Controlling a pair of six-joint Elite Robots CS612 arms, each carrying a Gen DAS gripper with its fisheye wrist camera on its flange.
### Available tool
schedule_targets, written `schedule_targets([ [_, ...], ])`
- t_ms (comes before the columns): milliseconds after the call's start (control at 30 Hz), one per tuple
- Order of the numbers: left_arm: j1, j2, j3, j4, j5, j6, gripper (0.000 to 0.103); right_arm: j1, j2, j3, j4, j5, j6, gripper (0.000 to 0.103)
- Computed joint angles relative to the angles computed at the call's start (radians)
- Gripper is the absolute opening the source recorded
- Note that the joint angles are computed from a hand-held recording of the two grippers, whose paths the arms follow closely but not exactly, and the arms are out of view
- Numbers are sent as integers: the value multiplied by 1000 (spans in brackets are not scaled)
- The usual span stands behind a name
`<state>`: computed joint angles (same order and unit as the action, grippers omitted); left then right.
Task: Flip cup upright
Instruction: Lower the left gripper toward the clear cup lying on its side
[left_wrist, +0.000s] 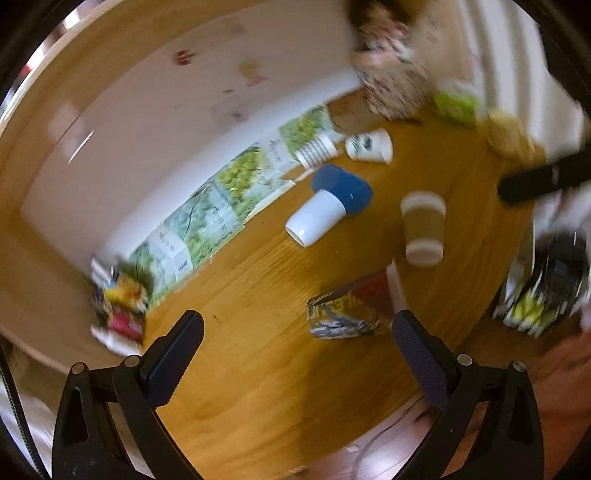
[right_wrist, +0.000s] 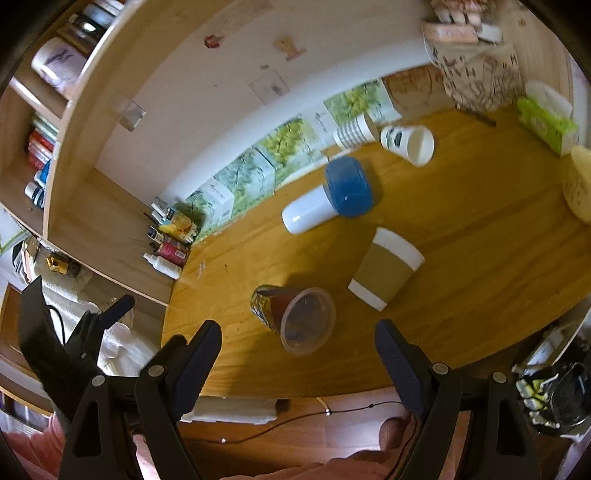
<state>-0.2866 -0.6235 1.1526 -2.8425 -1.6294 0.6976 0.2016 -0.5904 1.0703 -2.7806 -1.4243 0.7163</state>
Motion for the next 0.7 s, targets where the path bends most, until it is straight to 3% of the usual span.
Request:
schedule_targets([
  [267,-1,41,-26,-30,-41,411,102,-15,20,-18,8,70,-22,85],
  [367,0,60,-47,-23,-52,521,102,-18,27,-34,30,83,-43,85],
  [700,-6,95,-115,170,-71,848,102,-28,40,-51,66,93,-29,85],
])
